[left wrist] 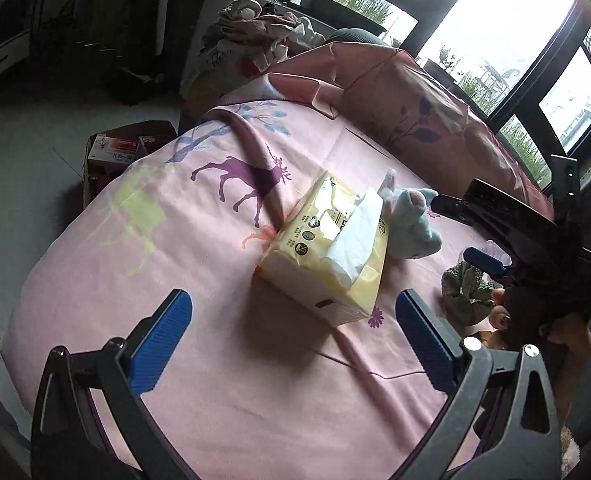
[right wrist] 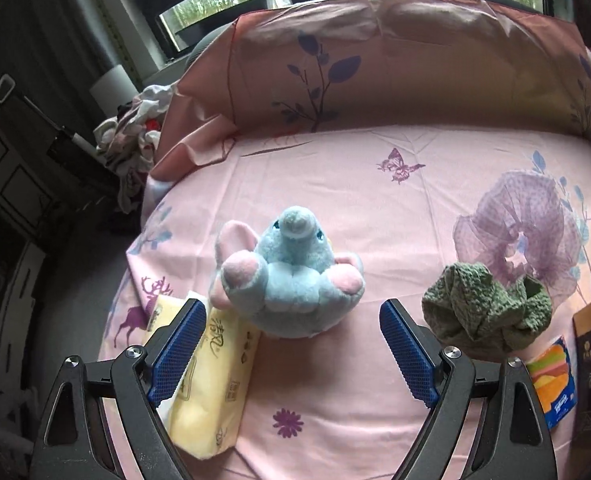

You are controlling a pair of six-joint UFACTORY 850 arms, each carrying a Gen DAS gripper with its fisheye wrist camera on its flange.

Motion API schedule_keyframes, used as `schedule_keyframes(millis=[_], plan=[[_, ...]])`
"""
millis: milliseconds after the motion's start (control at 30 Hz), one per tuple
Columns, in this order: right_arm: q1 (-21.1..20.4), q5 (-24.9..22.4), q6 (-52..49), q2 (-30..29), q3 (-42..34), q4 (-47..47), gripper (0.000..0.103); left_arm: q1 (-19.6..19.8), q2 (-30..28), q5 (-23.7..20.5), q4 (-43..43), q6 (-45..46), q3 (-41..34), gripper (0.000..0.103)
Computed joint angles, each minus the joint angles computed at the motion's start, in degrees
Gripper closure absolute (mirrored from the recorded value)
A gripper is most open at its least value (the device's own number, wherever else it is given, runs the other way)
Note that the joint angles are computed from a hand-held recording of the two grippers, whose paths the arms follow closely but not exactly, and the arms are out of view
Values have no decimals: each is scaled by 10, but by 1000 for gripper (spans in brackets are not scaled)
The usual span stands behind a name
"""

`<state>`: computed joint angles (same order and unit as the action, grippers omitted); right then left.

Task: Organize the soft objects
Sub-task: 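Reach the right gripper to the light-blue elephant plush and grasp it, then lift the elephant plush and carry it with the right gripper toward the box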

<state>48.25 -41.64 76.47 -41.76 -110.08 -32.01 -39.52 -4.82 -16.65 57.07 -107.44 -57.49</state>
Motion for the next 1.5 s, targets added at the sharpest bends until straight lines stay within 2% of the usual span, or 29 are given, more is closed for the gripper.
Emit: schedule_keyframes(millis=[100, 167, 200, 300, 333, 400, 567, 733, 833, 1000, 1133, 1233, 1333, 1433, 1500], plan=[[-13, -9, -39, -48, -60, 33, 14, 8, 4, 26, -14, 15, 5, 1], [-16, -58, -26, -79, -100, 22, 14, 10, 3, 32, -33, 38, 4, 1], [-18, -65, -15, -83, -101, 14, 14, 9, 2, 29, -40, 41, 2, 1], [-38, 4, -23, -61, -49, 66, 14, 10, 1, 39, -40, 42, 1, 1], [-44, 8, -32, -66, -51, 90, 14, 10, 1, 46, -46, 50, 1, 1], [-48, 42, -25, -54, -23, 92, 13, 10, 0, 52, -59, 67, -1, 1], [-46, 87, -5, -47, 4, 71, 12, 8, -4, 47, -91, 103, -5, 1], [-39, 111, 35, -30, 26, 12, 32, 9, -4, 40, -76, 79, -4, 1], [-35, 116, 61, -14, 47, -13, 35, 9, 0, 39, -37, 29, -1, 1], [-29, 155, 103, 45, 122, -43, 35, 11, -2, 42, -70, 59, -2, 1], [-5, 147, 137, 108, 190, -115, 35, 8, -2, 42, -63, 60, -4, 1], [11, 185, 103, 165, 258, -94, 35, 4, -5, 37, -74, 79, -7, 1], [37, 172, 85, 207, 310, -81, 34, -2, -7, 29, -63, 69, -9, 1], [59, 108, 15, 223, 326, -24, 33, -6, -10, 30, -75, 82, -13, 1], [67, 85, -24, 227, 331, -1, 32, -9, -18, 32, -110, 125, -20, 1]])
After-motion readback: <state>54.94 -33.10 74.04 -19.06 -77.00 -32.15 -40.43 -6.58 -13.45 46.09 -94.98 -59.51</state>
